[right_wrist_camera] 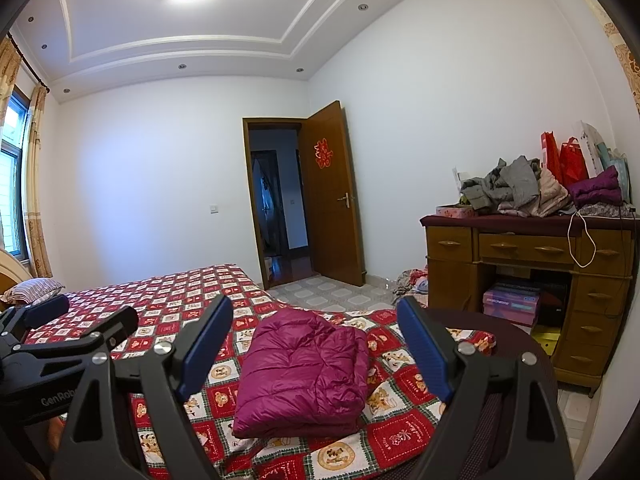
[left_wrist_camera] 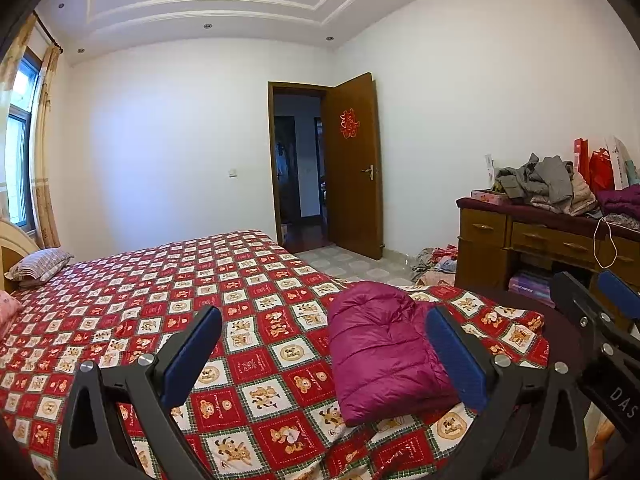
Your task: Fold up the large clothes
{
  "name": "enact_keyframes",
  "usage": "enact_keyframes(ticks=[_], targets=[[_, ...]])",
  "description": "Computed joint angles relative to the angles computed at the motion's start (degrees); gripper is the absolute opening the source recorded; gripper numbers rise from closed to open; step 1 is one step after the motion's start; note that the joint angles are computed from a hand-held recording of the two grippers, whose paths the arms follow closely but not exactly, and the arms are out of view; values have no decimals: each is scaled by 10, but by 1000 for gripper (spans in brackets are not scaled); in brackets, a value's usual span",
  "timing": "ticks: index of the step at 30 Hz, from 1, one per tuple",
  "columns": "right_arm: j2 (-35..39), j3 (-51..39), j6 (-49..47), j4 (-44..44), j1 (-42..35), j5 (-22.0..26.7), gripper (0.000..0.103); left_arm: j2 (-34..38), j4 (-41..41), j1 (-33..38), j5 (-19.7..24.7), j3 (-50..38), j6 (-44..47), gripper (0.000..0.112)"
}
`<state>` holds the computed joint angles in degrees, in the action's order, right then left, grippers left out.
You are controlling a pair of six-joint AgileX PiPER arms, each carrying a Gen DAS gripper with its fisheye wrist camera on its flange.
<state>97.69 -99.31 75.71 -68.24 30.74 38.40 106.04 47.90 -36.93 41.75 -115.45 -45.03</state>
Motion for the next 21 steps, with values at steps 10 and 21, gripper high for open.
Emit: enact_keyframes(ticks=[10,21], targets=[[0,5,4,0,-3,-2,87,2,10,-1,3,1,-3,102],[7,1,-11,11,-2,1,87,29,-38,22,26,-39,28,102]])
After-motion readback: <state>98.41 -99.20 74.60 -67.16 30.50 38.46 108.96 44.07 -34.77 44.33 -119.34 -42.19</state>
